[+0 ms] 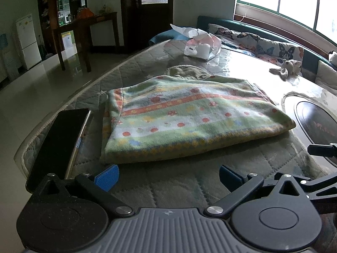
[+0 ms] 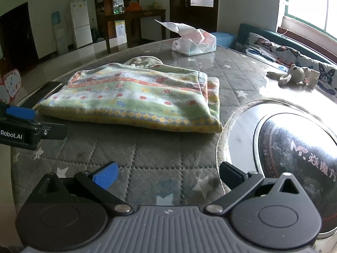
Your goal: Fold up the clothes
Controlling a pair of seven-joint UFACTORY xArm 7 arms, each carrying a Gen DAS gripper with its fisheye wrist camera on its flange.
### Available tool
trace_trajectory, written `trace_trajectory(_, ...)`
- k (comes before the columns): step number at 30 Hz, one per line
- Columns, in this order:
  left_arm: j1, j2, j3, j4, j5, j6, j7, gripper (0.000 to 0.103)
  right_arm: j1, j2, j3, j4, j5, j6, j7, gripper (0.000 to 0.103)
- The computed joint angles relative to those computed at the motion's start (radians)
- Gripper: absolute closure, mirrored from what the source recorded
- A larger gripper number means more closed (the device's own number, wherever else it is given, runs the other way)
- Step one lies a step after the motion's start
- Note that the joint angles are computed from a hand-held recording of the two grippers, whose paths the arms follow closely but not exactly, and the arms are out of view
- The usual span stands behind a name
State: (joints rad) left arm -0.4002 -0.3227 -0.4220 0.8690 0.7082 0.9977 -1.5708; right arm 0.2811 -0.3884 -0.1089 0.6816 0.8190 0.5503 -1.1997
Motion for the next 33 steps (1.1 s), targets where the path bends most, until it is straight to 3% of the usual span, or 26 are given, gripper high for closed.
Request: trace_trajectory(33, -0.024, 0.025, -0.001, 0.014, 0.007, 0.027, -0.015, 0.0, 0.01, -0.007, 0.002, -0.008, 0.015, 0.006, 0.001, 0.0)
